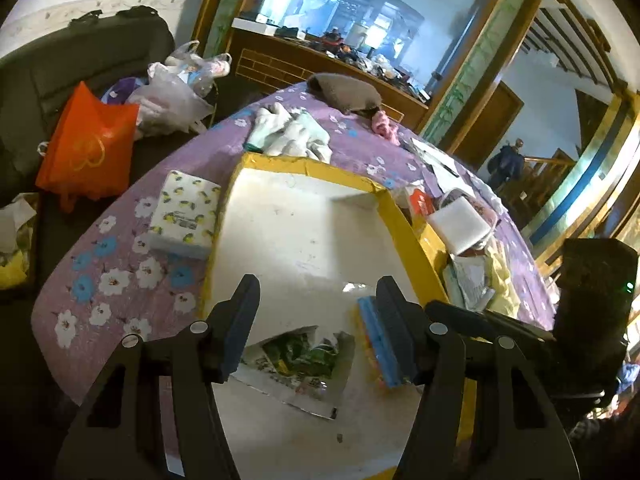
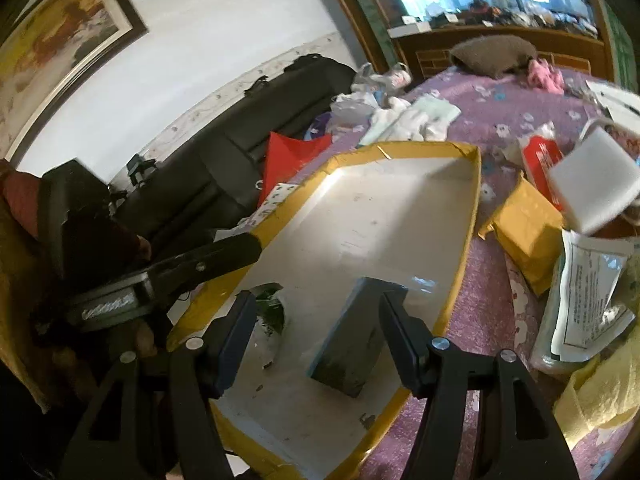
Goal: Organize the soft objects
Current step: 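Carry the packet and block over the tray and open both tools, then grasp the yellow cloth with the left tool while the right tool grasps the pink fluffy ball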
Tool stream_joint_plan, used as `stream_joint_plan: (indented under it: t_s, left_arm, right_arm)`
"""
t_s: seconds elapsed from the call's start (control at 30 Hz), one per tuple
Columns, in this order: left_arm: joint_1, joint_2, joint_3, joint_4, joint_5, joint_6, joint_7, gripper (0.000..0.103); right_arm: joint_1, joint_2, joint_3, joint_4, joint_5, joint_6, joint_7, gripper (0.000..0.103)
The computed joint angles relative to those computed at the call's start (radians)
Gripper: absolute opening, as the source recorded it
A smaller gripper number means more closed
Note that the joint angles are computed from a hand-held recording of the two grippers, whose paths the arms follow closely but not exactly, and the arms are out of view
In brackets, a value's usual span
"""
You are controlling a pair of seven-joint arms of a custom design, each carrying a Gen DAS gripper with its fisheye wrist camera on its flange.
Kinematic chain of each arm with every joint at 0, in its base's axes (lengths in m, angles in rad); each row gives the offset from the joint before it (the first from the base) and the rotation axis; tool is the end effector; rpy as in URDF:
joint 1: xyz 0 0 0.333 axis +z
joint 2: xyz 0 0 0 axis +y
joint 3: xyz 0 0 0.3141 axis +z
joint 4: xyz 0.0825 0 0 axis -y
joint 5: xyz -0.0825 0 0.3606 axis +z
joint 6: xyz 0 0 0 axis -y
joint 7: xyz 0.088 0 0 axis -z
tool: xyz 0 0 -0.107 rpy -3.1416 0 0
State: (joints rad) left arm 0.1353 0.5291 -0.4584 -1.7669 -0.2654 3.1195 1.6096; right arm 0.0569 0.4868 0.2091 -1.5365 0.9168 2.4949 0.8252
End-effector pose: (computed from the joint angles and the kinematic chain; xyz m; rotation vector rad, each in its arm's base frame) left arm 0.6737 -0.1448 0.3996 -1.9144 1.8000 -1.2044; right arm 0.6883 0.1550 0.4366 -1.8291 1.3021 0.0598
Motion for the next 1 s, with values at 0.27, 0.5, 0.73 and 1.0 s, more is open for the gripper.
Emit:
stream_joint_plan:
  t_s: [0.27, 0.5, 0.73, 1.0]
  left_arm:
    - [-0.04, -0.021, 0.026, 0.001, -0.001, -0.036, -0.001, 0.061]
    - [-0.106, -0.055, 0.091, -0.016, 0.008, -0.05, -0.04, 0.061]
    - [-0.084, -0.062, 0.049, -0.016, -0.044, -0.07, -0.054, 0.061]
    - [-0.172, -0.093, 0.091, -0.016, -0.018, -0.059, -0.082, 0.061]
  right_arm:
    - [-0.018, -0.014, -0.005, -0.014, 0.04, -0.017, 0.03, 0.065]
    - [-0.035, -0.026, -0.006, -0.022, 0.087, -0.053, 0.019, 0.066]
    - [-0.056, -0.087, -0.027, -0.096, 0.171, -0.074, -0.026, 0.067]
    - [-0.066, -0.189, -0.098, -0.236, 0.164, -0.072, -0.013, 0.067]
